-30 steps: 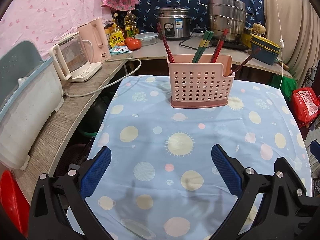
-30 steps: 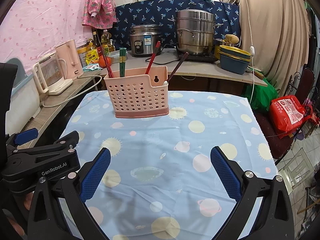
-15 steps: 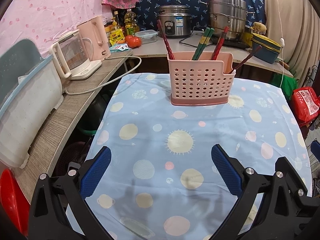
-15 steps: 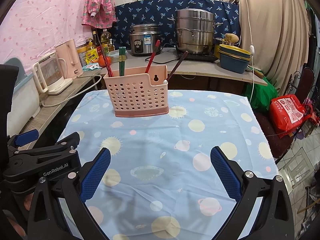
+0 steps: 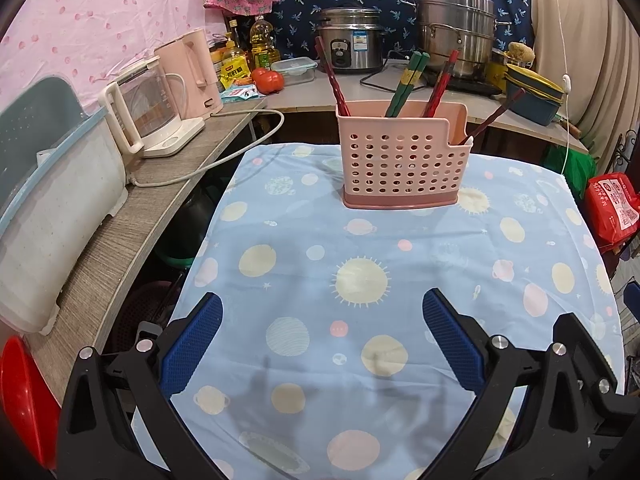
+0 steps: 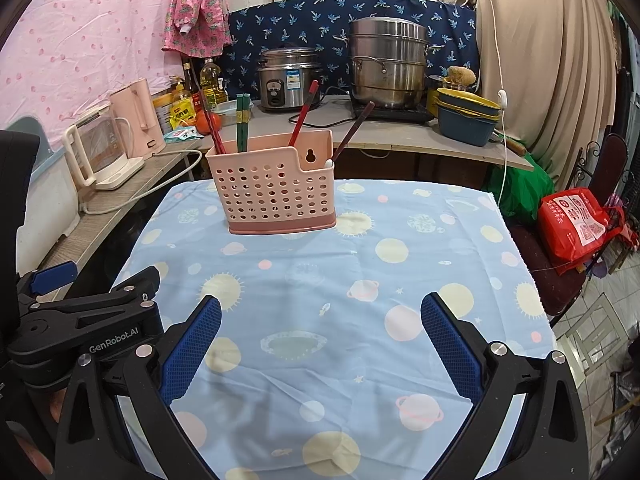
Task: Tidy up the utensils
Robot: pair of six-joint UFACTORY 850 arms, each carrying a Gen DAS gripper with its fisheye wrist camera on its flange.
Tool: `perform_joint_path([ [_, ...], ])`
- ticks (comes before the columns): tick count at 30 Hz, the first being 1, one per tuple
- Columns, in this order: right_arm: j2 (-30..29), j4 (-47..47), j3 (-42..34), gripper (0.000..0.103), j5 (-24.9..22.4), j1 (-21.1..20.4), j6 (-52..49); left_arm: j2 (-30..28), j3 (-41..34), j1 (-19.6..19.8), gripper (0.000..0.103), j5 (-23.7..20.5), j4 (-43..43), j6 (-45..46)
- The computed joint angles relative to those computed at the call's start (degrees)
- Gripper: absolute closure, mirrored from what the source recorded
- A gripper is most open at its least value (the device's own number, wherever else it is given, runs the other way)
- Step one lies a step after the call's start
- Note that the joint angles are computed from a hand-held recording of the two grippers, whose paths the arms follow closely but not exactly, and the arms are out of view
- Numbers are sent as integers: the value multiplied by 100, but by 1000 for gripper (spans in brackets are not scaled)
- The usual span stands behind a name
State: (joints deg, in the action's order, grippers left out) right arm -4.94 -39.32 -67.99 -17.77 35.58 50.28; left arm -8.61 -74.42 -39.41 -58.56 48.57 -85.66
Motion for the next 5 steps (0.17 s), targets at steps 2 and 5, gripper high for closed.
perform_joint_path([
  [2,2,-63,5,6,0,0,59,14,32,-13,7,7,25,-61],
  [5,-6,-18,-16,6,-13,5,12,25,58,-20,7,18,28,-79],
])
